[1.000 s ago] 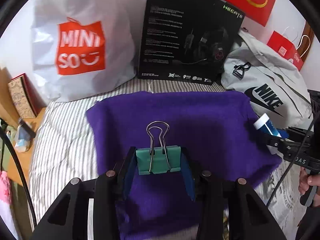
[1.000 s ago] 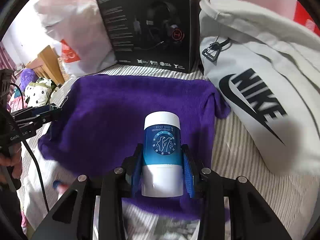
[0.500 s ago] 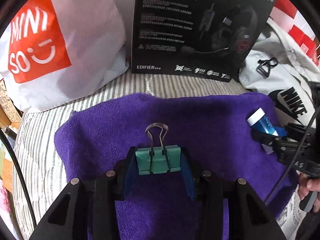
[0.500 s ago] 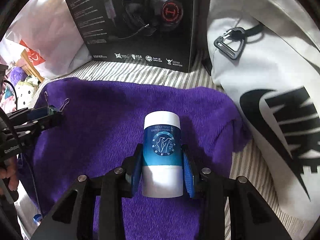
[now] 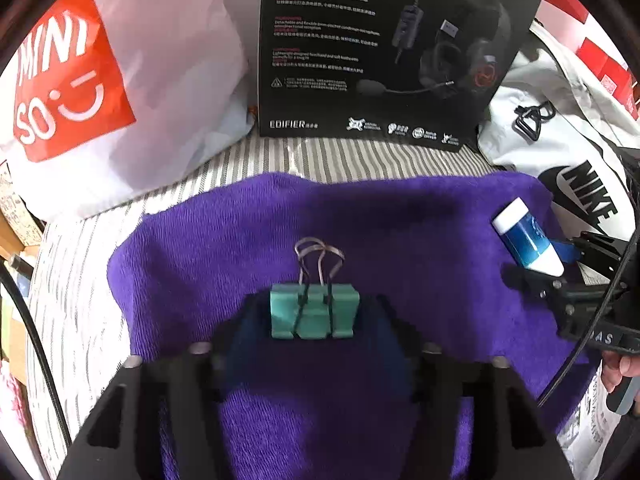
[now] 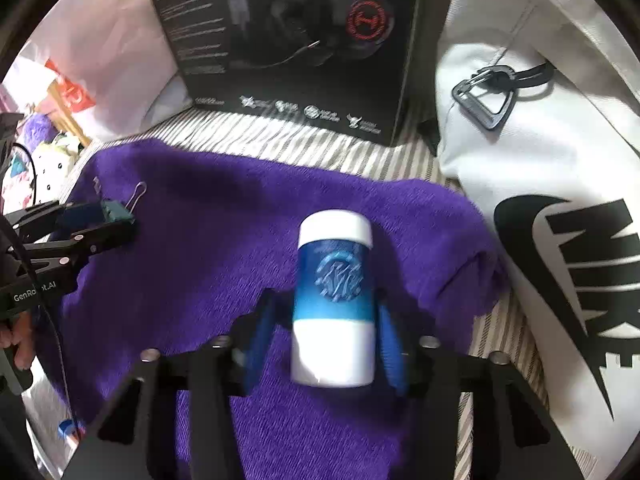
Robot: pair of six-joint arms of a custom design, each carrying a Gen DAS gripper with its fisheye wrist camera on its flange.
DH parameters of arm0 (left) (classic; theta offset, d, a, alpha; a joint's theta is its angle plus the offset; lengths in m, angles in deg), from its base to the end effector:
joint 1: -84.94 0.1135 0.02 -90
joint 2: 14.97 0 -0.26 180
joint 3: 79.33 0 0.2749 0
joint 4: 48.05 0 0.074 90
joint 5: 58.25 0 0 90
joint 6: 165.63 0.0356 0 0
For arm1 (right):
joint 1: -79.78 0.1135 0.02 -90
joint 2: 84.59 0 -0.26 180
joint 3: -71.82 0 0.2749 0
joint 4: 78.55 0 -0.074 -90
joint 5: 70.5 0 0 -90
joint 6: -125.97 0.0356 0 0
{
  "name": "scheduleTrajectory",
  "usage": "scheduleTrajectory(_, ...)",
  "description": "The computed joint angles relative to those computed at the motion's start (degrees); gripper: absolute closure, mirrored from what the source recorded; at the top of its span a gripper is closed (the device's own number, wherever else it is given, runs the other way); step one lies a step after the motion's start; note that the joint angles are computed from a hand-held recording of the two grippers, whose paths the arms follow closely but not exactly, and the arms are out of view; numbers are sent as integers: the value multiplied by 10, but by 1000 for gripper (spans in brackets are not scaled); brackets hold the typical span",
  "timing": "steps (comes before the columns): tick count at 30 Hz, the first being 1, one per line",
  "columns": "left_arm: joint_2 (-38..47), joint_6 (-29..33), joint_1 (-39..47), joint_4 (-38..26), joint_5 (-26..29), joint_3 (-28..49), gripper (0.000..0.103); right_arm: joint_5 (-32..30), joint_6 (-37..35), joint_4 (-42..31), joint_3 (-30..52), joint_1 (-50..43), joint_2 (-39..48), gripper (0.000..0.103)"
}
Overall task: Organize rigid objects
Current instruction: 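Place the clip on the purple towel with the left tool while the right tool places the container, then grasp the pink-blue eraser with the left tool while the right tool grasps the clear candy bottle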
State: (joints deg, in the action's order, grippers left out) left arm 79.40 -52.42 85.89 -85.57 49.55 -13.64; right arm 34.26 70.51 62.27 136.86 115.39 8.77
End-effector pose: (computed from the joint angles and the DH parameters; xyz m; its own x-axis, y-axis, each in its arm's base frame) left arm 0.3247 -0.0055 0.1421 -0.7984 0.3620 -0.4811 0.4594 0.8828 -0.0980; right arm 0.2644 0.1782 0.1425 -0.8930 0.0348 -0.4487 0.0274 0.9994 0.0231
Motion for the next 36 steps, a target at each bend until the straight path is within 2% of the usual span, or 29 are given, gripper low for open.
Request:
scheduleTrajectory(4,-24,9,13,-4,-7,-23,40,6,23,-17,-13,20,-16,44)
scheduleTrajectory(7,-49,21,34,-26,2,-41,40,7,58,-33,-41,46,-65,44)
scheduleTrajectory(11,-120,52,81,-64,40,-81,40,39,118,-73,-72,104,-146,43)
scheduleTrajectory(17,-278,124,142,-181,85,-142,39,118,280,-177,-80,244,-229,37)
scheduleTrajectory(21,-357,197,204,-279,122,-162,37,157,403,-240,-75,343,-241,37)
scheduleTrajectory(24,-396,239,237,-316,123,-183,35,165,482,-263,-79,402,-239,37)
scheduleTrajectory(27,-413,266,251,-330,115,-206,35,173,569,-277,-87,459,-237,37)
scheduleTrajectory(30,-422,252,227,-318,96,-230,35,187,661,-293,-91,516,-237,37)
scheduleTrajectory(36,-412,193,165,-265,62,-259,36,197,739,-328,-74,572,-214,37)
